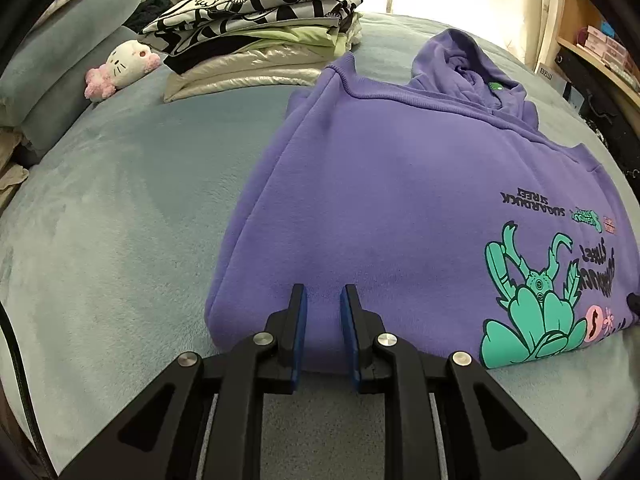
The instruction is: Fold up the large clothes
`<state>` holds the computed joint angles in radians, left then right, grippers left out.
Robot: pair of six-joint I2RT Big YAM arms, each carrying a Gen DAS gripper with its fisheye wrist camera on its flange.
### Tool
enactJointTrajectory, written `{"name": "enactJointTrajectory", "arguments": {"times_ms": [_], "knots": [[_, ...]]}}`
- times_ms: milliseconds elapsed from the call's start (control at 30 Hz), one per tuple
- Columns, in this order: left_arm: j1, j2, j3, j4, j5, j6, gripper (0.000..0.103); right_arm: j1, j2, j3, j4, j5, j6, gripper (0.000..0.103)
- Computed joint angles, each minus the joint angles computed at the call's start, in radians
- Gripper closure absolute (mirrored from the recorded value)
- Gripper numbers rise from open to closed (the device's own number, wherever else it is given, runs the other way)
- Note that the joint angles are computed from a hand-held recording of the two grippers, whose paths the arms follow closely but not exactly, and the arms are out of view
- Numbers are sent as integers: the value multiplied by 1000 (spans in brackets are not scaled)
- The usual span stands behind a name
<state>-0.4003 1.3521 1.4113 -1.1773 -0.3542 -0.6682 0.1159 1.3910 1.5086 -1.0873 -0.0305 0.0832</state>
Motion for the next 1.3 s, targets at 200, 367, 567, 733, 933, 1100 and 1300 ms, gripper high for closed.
{"name": "enactJointTrajectory", "arguments": {"times_ms": [200, 367, 567, 733, 933, 1100, 1300], "knots": [[3, 5, 12, -14, 5, -18, 86, 19, -6, -11, -3, 17, -35, 56], [20, 16, 65, -45, 52, -30, 83, 29, 5, 16, -41, 30, -28, 55], [65, 110, 231, -60, 37, 91, 83, 39, 82, 184, -109, -50, -21, 56], [131, 291, 468, -61, 24, 196, 83, 81, 246, 418, -95, -71, -53, 56], [197, 546, 786, -138, 43, 232, 83, 117, 522, 786, -186, -93, -14, 56], [217, 656, 890, -194, -48, 275, 83, 107, 688, 993, -298, -45, -3, 56], [267, 588, 698, -72, 9, 258, 72, 22, 580, 722, -115, -67, -11, 78]]}}
